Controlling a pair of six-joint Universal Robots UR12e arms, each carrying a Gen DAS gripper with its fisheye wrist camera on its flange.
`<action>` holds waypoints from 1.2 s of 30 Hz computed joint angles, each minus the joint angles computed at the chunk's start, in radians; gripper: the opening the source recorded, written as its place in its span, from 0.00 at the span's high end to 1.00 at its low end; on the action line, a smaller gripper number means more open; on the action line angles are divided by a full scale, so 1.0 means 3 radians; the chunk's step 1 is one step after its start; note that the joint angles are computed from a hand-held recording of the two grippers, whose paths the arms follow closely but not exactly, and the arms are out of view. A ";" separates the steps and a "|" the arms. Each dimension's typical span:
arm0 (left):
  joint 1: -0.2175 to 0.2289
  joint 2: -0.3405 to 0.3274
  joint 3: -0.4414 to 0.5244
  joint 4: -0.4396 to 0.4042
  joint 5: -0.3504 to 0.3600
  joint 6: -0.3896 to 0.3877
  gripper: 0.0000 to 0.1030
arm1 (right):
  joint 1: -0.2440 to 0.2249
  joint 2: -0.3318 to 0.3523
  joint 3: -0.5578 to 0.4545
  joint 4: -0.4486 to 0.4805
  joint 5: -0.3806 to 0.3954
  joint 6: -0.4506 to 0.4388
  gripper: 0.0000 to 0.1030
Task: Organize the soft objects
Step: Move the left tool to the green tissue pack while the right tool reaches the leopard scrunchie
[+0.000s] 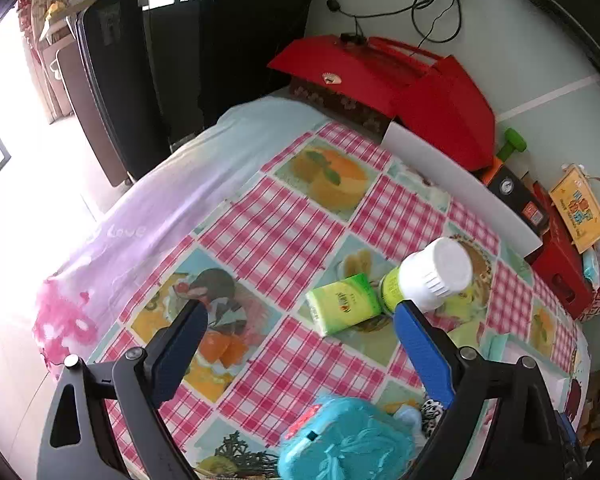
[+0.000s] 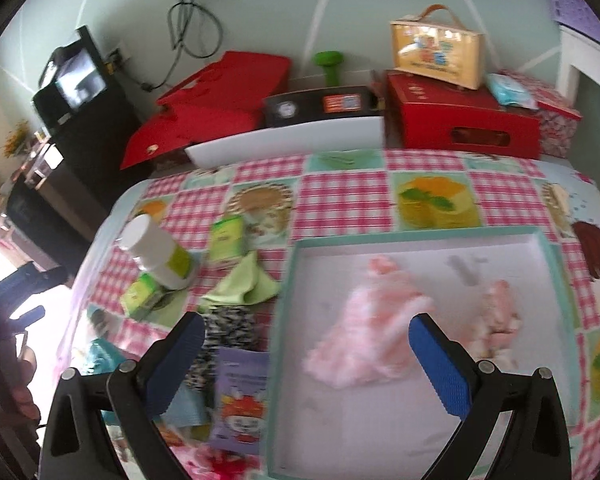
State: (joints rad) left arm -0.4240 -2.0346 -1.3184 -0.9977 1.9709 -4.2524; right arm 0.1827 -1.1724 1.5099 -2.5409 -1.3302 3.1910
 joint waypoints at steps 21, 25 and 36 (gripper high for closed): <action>0.0188 -0.0143 0.0104 -0.0050 -0.0727 0.0480 0.08 | 0.0122 0.0297 -0.0331 0.0505 0.0563 -0.0119 0.07; 0.0216 -0.0249 0.0266 -0.0247 -0.0848 0.0800 0.08 | 0.0134 0.0333 -0.0364 0.0560 0.0591 -0.0120 0.10; 0.0327 -0.0473 0.0550 -0.0712 -0.1214 0.1274 0.09 | 0.0107 0.0401 -0.0421 0.0701 0.0687 -0.0049 0.21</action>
